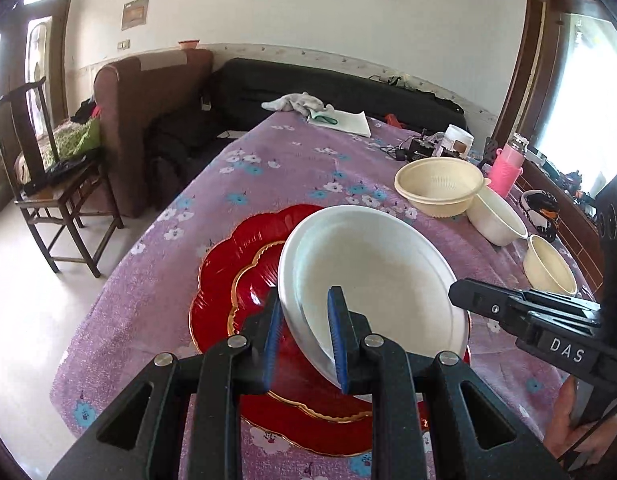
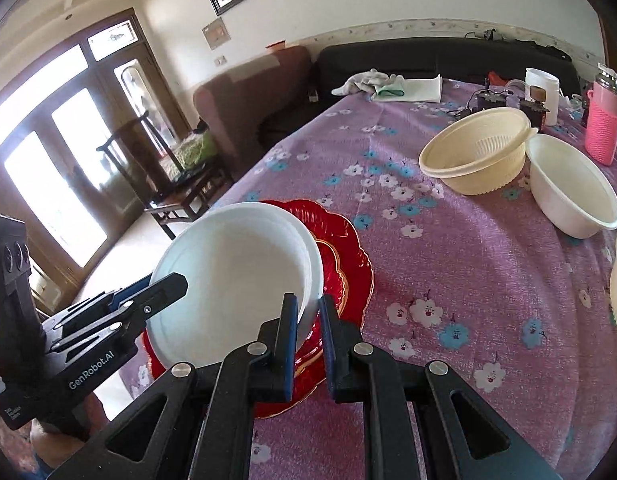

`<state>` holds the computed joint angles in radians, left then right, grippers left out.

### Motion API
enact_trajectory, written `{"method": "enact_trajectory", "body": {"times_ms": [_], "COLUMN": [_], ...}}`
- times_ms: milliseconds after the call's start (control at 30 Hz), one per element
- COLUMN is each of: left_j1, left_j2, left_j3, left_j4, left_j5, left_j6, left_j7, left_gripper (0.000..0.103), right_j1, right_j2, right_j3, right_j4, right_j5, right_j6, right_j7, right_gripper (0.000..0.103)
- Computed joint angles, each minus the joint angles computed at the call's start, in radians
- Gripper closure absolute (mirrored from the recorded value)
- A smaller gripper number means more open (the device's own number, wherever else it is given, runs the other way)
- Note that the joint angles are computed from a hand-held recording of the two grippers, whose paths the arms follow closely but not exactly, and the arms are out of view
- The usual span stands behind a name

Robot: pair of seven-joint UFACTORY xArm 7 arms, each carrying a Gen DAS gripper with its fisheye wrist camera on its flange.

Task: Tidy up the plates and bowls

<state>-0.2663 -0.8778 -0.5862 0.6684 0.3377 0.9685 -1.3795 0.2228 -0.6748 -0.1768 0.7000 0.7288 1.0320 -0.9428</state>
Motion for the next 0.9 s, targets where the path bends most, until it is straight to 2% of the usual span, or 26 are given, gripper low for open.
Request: {"method": "enact_trajectory", "body": {"times_ms": [300, 633, 767, 833, 900], "left_j1": [-0.010, -0.001, -0.002, 0.004, 0.008], "left_j2": [-0.008, 0.014, 0.018, 0.020, 0.022], "left_j3": [0.025, 0.023, 0.022, 0.013, 0.005], "left_j4": [-0.036, -0.032, -0.026, -0.017, -0.007], "left_j5": [-0.011, -0.008, -0.008, 0.000, 0.009], "left_j6": [-0.023, -0.014, 0.000, 0.017, 0.031], "left_j7": [-0.005, -0.018, -0.024, -0.031, -0.036], "left_gripper": [0.082, 0.082, 0.073, 0.060, 0.059], "right_j1": [0.010, 0.013, 0.015, 0.013, 0.010], "right_j2": [0.012, 0.014, 0.012, 0.011, 0.009], "right_j3": [0.020, 0.018, 0.009, 0.007, -0.002], "right_j4": [-0.008, -0.014, -0.015, -0.012, -0.008], "right_j5": [-0.003, -0.006, 0.003, 0.006, 0.010], "right_j6": [-0.024, -0.019, -0.009, -0.003, 0.011], "right_j7": [0.008, 0.007, 0.000, 0.000, -0.004], "right_gripper": [0.090, 0.089, 0.088, 0.088, 0.088]}}
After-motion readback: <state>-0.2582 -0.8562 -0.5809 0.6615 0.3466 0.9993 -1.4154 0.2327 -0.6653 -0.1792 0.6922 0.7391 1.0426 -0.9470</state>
